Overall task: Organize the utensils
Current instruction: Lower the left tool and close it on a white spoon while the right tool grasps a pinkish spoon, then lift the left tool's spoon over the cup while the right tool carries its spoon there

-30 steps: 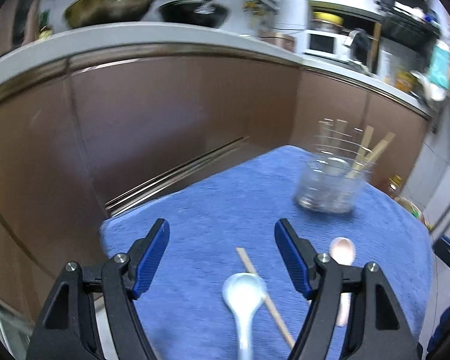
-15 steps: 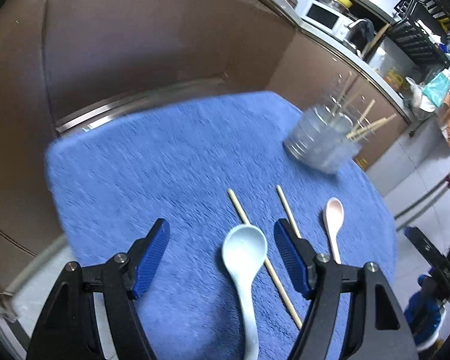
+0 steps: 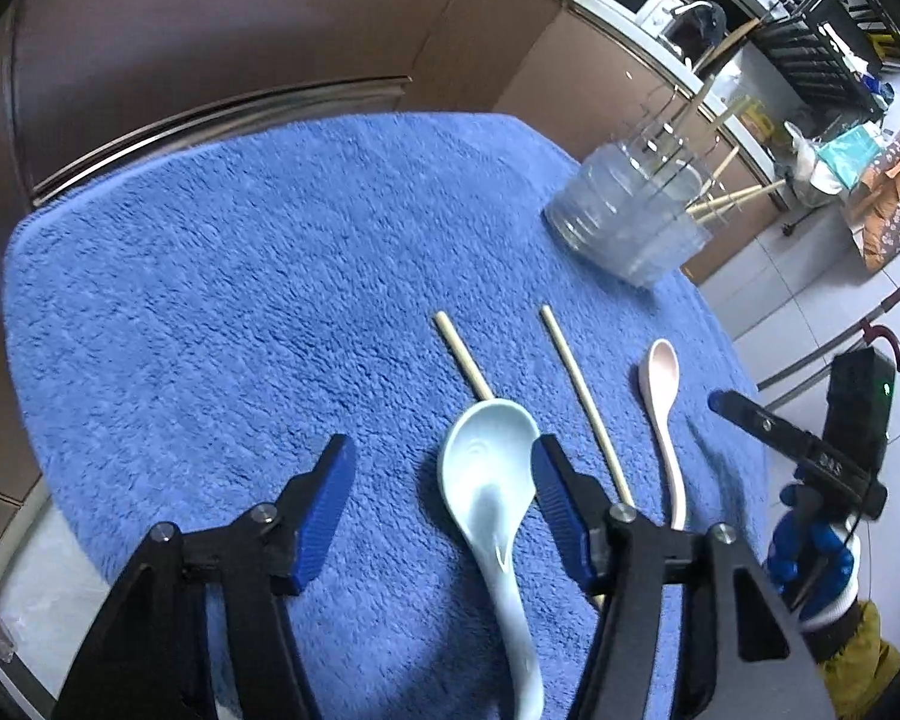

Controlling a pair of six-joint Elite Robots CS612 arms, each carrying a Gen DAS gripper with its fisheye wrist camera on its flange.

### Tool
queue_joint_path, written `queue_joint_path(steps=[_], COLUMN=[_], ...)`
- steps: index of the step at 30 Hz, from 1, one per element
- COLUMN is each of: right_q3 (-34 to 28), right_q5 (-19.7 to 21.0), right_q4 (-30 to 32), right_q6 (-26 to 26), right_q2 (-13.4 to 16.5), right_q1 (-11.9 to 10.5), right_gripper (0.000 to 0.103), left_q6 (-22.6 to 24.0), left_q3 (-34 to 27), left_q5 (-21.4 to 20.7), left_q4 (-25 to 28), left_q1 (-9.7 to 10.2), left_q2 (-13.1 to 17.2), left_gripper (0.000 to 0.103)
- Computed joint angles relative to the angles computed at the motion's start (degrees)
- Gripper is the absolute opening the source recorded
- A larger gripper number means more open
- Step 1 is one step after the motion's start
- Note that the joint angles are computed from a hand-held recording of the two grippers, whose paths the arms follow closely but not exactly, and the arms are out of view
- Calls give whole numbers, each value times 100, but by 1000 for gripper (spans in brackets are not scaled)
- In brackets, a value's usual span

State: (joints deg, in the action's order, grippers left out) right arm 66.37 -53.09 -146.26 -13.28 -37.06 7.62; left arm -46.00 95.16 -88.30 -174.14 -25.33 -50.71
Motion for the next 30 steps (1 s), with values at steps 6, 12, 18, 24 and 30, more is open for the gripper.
queue_joint_path(steps=[6,12,18,24,30], right_q3=[-453,-822,-1158,-1363,-1149], right_q5=[110,156,96,-64,-196], right_q4=[594,1148,1586,1864,1480], right_q6=[-216,-484,-650,-923,-1000], right_q2=[209,369,527,622,523], right_q1=[15,38,85,157,223], right_gripper=[47,40,28,18,8], left_q6=[179,384,559,698,593], left_q3=[-147,-210,-251,-314,-314], left_q5=[-228,-199,-184,-202,13], left_q4=[73,211,239,319,364], left_q1=[68,46,25,3,-37], left_q2=[84,94,113,152,152], left_gripper=[49,44,33,22,9])
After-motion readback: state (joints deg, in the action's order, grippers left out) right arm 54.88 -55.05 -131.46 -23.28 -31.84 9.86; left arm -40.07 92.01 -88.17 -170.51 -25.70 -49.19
